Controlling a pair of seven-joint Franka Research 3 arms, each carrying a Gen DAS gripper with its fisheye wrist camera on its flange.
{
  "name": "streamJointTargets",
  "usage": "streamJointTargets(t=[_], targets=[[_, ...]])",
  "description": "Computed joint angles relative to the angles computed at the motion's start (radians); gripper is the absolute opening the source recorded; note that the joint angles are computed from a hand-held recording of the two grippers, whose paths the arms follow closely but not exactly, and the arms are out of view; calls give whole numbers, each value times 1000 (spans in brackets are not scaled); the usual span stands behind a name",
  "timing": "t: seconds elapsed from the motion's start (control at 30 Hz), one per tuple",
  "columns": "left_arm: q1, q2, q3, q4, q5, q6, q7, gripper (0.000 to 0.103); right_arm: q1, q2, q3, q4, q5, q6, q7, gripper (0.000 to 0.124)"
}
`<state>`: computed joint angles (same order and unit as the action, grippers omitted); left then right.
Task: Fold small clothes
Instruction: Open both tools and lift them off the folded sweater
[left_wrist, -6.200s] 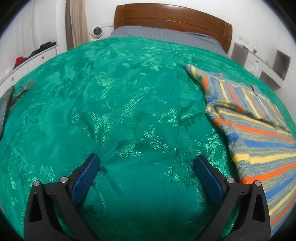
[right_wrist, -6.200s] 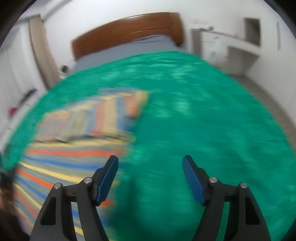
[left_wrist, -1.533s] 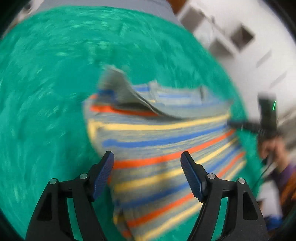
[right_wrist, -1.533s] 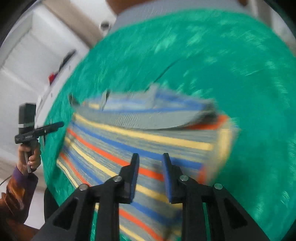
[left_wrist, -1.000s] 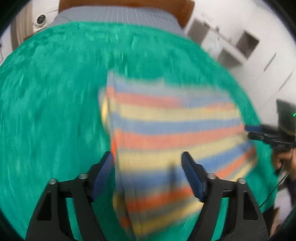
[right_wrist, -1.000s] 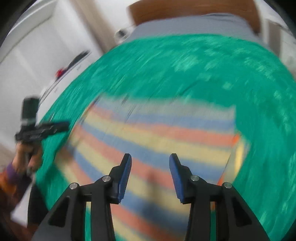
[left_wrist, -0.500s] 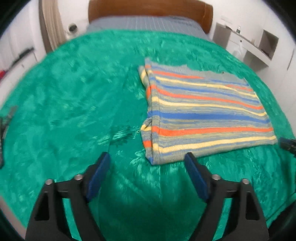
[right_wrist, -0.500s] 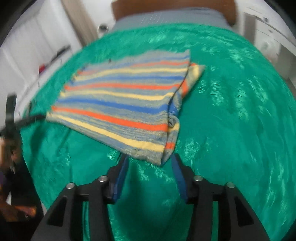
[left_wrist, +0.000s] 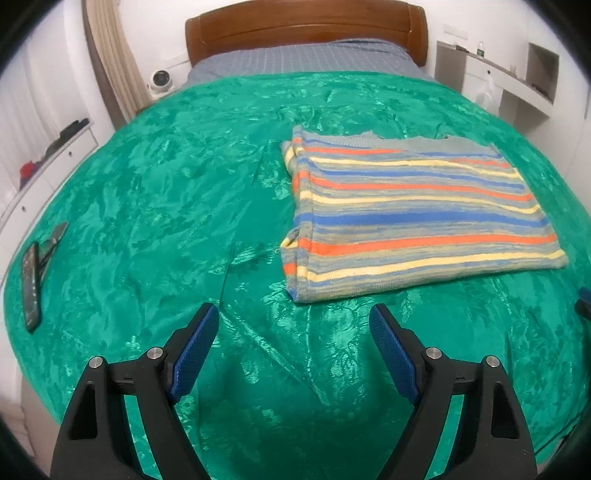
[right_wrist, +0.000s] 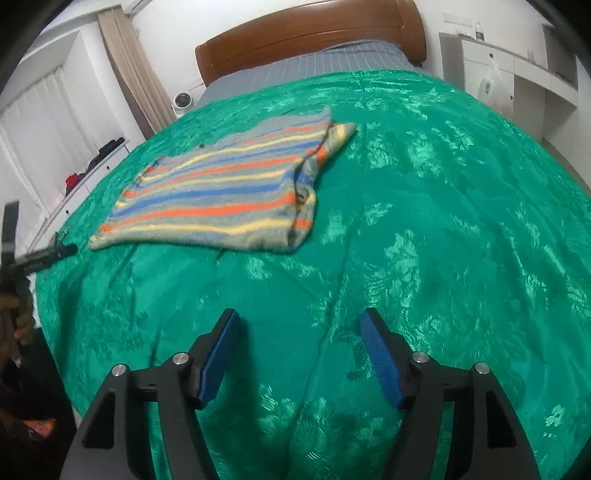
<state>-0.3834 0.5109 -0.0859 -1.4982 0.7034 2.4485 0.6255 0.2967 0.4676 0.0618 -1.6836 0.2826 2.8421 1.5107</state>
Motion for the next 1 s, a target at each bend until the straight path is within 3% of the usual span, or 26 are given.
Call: streamJointTargets(t=[0.13,0.3,0.43,0.57,0.63,0.67,0.8,1.0], targets=[[-4,-6,2,-8,5,-4,-13,85,2,-2,3,-27,3,54,-7,69],[-19,-5,14,-25,45,-6,-44,88,-43,5,61,-48,62,111,-85,73],[-50,-12,63,-94,182,55,-200,94,-79,10,123,-96,119,232,-186,75],[-30,-8,68,-162,238,147,-310,100,-22,16,70,-113,95,296,-180,77],[-58,-19,121,-208,380,229,-481,102,-27,22,79,-115,90,318,-185,78],[-53,-15,122,-209,407,247,-513,103,-44,25,100,-119,94,331,-194,79],[-47,-5,122,-203,489,268,-599,103,-141,40,215,-127,114,373,-241,80],[-39,-7,109,-208,587,263,-695,102,-175,48,257,-136,111,405,-250,80]])
